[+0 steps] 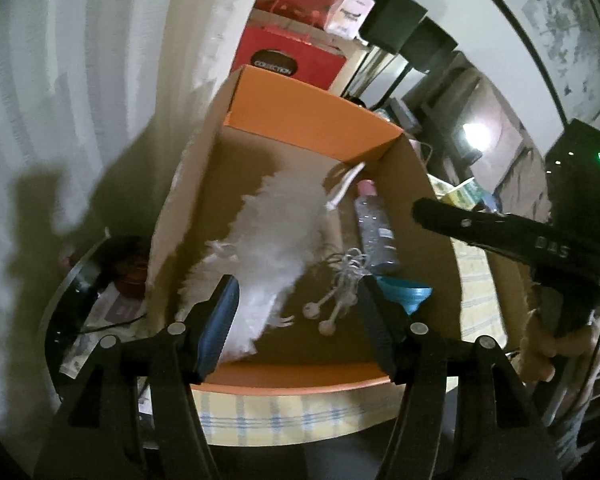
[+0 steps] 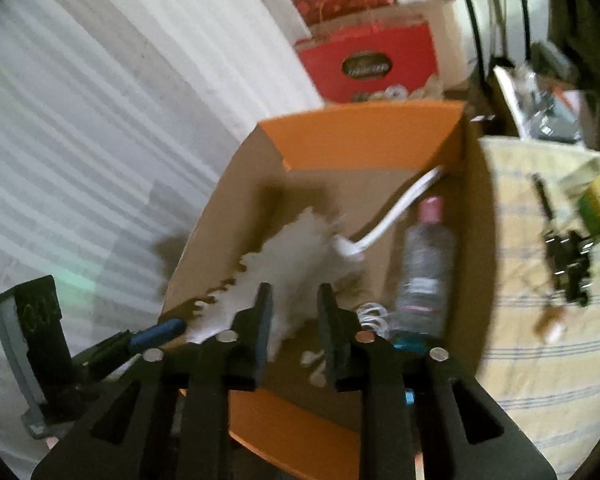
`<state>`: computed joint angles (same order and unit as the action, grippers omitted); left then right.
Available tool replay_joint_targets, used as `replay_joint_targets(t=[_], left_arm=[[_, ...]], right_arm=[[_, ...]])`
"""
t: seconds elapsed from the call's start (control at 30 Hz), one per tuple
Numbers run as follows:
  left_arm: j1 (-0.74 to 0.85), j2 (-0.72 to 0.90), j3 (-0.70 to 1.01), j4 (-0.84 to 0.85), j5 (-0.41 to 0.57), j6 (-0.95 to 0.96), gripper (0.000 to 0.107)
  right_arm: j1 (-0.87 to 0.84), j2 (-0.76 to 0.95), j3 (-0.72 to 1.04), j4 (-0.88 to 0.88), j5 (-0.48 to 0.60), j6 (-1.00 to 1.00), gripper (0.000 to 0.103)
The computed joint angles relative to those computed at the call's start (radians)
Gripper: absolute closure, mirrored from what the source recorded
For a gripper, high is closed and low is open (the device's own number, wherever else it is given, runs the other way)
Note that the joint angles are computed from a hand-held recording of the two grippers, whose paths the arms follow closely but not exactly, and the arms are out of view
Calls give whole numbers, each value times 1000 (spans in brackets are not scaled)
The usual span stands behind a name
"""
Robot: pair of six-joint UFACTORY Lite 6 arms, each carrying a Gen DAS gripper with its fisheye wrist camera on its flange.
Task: Organize objects
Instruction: 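Open both grippers and lift them out of the box, then move the left gripper to the small cork-lidded jar and grasp it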
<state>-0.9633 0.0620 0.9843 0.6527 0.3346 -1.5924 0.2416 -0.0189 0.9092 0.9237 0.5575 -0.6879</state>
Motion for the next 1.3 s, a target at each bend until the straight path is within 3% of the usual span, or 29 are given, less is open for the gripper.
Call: replay_joint_targets(t=[0.03,0.07,0.17,0.23,0.3,0.43,0.6,0.73,0.8,0.93,1.3], left_arm=[[-8,2,8,7,5,-13,35],[-24,3,16,37,9,-51,31],[-69,25,60,71,47,-94,24],[-104,49,104,93,95,-113,21],[-131,79,155,98,139,-109,21],[-175,128,236,131,185,-140,10],[-205,207,354,122,228,-107,10],[-239,286,466,128,291,-88,9],[-262,328,527,145,337,-95,7],[-271,388,610,146,336,-96,4],[-291,683,1044,44,400,73,4]], right_arm=[[-21,-42,-19,-33,4,16,59],[-29,-70,-32,-56,6,26,56],[-64,-158,-58,-166,13,76,51],[-94,-221,-85,-230,18,102,39],[-130,-279,-117,-267,21,100,33],[-209,-374,-170,-323,45,80,23],[-327,-465,-229,-342,81,0,21],[-407,-526,-286,-380,48,-48,21],[-497,-519,-299,-318,73,-152,21],[-649,-488,-296,-233,119,-311,21],[-898,-396,-236,-128,205,-534,21]])
